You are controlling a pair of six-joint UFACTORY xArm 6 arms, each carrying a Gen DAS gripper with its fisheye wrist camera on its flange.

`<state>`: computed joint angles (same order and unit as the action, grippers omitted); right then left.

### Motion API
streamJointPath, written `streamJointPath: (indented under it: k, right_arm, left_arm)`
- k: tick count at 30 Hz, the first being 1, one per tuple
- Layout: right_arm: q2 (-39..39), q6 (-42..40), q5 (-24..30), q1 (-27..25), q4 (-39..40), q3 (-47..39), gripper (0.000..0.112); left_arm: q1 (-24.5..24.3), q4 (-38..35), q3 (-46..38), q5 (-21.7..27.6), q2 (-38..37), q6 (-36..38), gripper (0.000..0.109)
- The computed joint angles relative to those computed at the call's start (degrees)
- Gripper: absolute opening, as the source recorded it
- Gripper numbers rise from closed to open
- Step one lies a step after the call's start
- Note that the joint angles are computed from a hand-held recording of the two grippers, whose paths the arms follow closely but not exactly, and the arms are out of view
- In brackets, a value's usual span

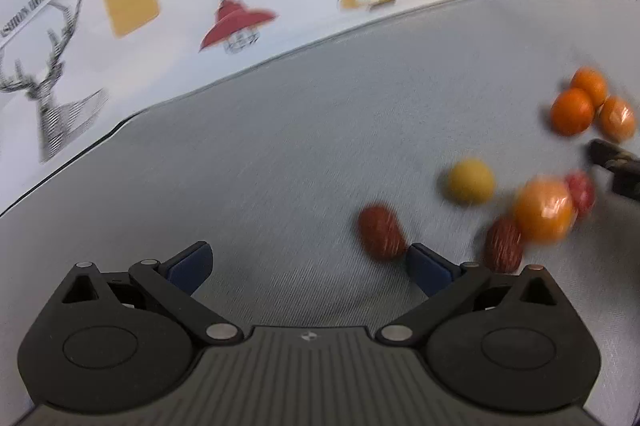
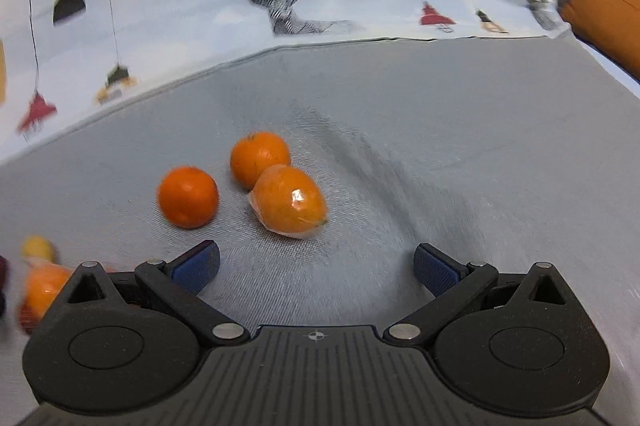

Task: Organize fruits
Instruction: 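Grasp the wrapped orange with the right tool while the left tool grasps a red date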

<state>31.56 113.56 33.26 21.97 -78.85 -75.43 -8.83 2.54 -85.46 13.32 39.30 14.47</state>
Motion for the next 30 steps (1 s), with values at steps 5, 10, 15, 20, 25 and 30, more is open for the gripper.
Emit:
streamJointPath:
  k: [5,10,15,20,25,30]
  right_arm:
    - [1.11,5.83,-0.93,-0.40,-8.37,-0.47,0.102]
    - [1.33,4.76,-0.43,-0.24,-7.49,-0.97,0.102]
    - [2.22,0.79,-2.22,-1.42,-6.31,-2.66,0.102]
    - [0.51,-7.96,-4.21,-1.02,-3.56,-2.16,0.035]
    - [-1.81,-11.88,-2.62,-0.02,5.95,-0.50,0.036]
    - [-8.60,-7.41,1.08,3.12,8.75,6.26,0.036]
  left_arm:
    - [0.67,-15.57,-7.75,8.73,3.69,9.97,0.103]
    - [0.44,-11.77,-8.65,9.22,4.17,7.60,0.103]
    - [0.04,-8.19,-9.38,12.53,3.27,5.38,0.097]
    - [-0.10,-16.24,-8.52,16.22,0.47,16.36,0.021]
    - [0.13,-16.82,-2.47,12.78,-4.48,17.32,0.021]
    - [0.93,-12.87,6.90,8.84,-12.63,15.94,0.021]
